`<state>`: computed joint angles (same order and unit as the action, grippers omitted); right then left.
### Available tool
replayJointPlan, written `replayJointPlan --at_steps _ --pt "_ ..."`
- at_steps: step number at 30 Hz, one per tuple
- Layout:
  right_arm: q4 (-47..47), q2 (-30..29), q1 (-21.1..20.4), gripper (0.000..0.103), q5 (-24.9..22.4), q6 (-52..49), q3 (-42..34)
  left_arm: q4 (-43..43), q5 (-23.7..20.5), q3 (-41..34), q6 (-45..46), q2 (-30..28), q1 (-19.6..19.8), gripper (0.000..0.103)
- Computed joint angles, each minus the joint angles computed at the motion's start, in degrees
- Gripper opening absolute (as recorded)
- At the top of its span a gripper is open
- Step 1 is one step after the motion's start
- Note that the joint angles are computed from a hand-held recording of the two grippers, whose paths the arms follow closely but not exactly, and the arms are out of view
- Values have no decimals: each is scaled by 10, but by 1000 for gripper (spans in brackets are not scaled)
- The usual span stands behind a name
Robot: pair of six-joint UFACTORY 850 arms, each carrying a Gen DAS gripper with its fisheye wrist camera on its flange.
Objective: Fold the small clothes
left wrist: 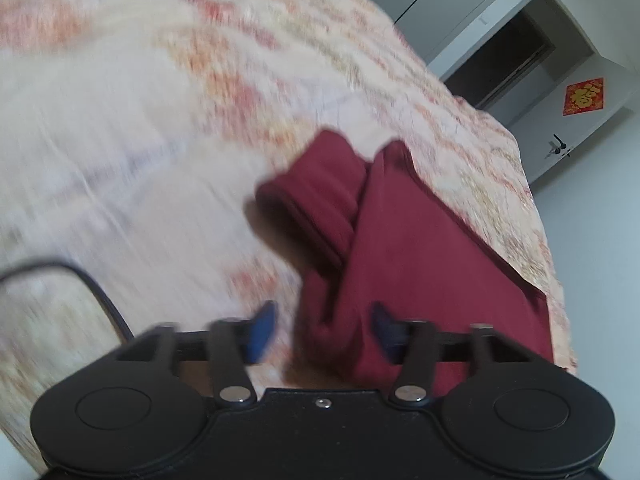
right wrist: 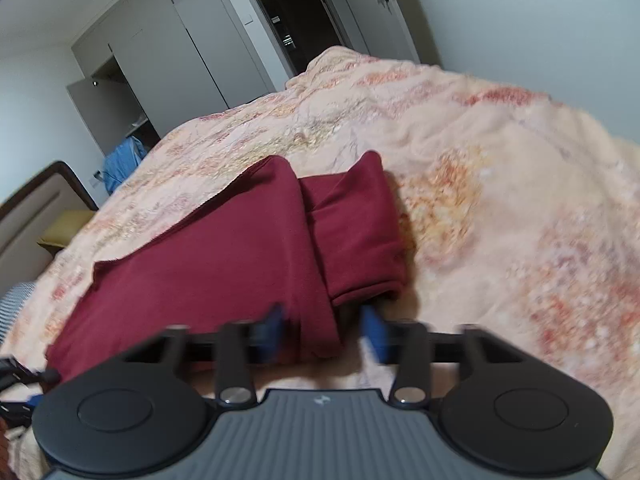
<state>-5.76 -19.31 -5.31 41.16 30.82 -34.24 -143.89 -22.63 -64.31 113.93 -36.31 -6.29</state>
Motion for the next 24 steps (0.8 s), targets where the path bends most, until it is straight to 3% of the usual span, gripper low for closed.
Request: replayJointPlan --at_steps 1,2,4,6,8,9,11,13,17,24 --pt "20 3 6 73 1 -23 2 -26 9 -1 33 2 0 84" --pt "45 5 12 81 0 -50 3 -60 16 -4 72 4 0 89" --pt "125 6 34 94 2 -129 2 -105 20 -13 121 1 2 90" --pt "204 1 59 98 18 -203 -2 -133 12 -27 137 -9 8 88" --pt "231 -3 74 100 25 -232 -8 -211 -4 -39 200 -21 8 67" --pt "232 -5 79 100 27 -232 -10 -227 2 -49 211 -28 9 62" --pt "215 -6 80 101 24 -222 -15 -194 1 -65 168 -40 15 40" --pt "208 -8 85 102 26 -220 -19 -142 18 -81 112 -52 18 25" --pt "187 -12 92 103 16 -215 -28 -148 18 -72 118 -52 16 11" --pt "185 -18 103 103 15 -221 -33 -212 17 -41 176 -33 8 9"
